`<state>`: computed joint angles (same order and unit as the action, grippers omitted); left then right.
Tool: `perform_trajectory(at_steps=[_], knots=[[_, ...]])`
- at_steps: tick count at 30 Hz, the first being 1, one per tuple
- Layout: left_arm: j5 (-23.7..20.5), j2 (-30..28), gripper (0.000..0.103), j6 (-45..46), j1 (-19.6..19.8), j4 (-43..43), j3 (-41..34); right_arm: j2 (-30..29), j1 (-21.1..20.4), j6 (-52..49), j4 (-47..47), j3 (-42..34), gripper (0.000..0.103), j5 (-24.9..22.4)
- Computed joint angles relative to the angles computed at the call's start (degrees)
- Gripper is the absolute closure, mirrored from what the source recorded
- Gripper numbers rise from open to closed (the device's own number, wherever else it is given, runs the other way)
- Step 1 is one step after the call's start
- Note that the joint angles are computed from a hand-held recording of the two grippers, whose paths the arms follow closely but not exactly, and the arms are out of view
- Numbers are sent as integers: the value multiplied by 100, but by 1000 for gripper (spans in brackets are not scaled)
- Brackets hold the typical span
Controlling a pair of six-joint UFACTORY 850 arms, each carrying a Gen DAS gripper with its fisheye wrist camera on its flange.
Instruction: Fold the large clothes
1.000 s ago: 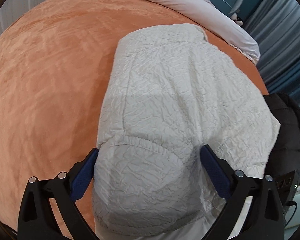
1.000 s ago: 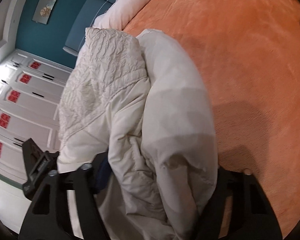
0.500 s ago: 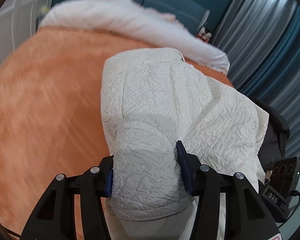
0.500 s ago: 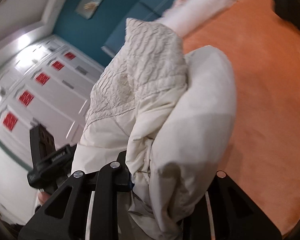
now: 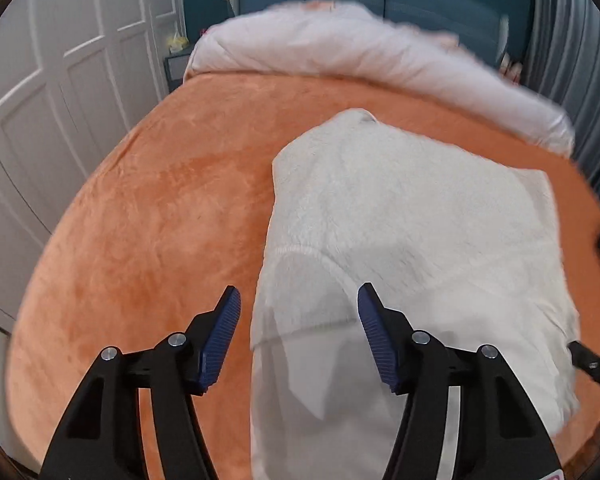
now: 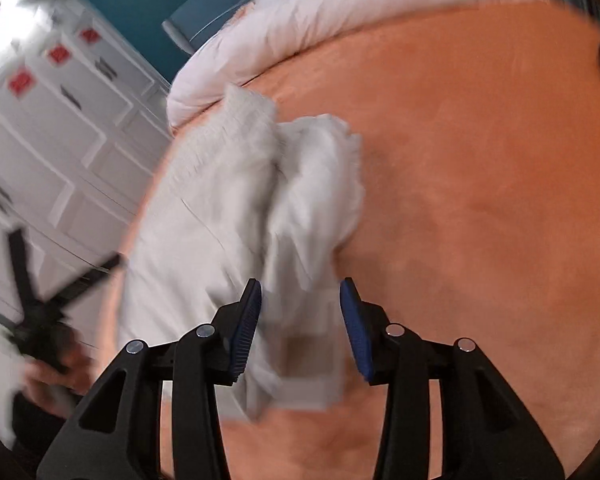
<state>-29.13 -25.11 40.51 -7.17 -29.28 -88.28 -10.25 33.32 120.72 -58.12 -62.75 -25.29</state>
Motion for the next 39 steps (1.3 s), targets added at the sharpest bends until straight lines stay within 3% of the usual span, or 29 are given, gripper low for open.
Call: perform_trajectory(at_steps=[2,3,6,11,15,17,21,24,26,29,31,33,35,39], knots=[[39,284,42,414,82,-419,317,-22,249,-489,-21,-267,74,-773],[61,366,41,424,82,-445,382,-70,284,-712,-61,-436,80,-932],[127,561,35,464,-6,-551,544,-492,192,-1871,86,-1382,82,-1139],[120,579,34,69,-161,-210,554,-1659,-72,-3829,547,-3207,88,-1638],[205,544,34,-603,-254,276,579,-2311,-420,-4136,1234,-3868,93,-1762],[190,446,34,-917,-255,474,519,-2389,-525,-3986,1526,-3702,96,-1789],[210,210,32,-1232,-261,871,429,-2354,-606,-3692,1804,-2988,103,-1391],[145,96,19,-853,-214,470,480,-2333,-539,-3081,1306,-2540,103,-1197],[294,111,17,-782,-246,447,594,-2278,-567,-2761,1077,-2319,103,-955],[471,112,16,-883,-302,545,701,-2332,-675,-3138,1294,-2356,103,-806],[419,83,16,-1339,-330,971,633,-2368,-720,-3785,1737,-2579,103,-948],[277,104,18,-1610,-319,1178,570,-2130,-678,-3877,1886,-2605,99,-1104],[122,219,18,-1495,-233,993,617,-1588,-523,-3346,1415,-2135,99,-721],[245,654,18,-1294,-118,841,1087,-1086,-108,-3398,1393,-1699,99,-582]])
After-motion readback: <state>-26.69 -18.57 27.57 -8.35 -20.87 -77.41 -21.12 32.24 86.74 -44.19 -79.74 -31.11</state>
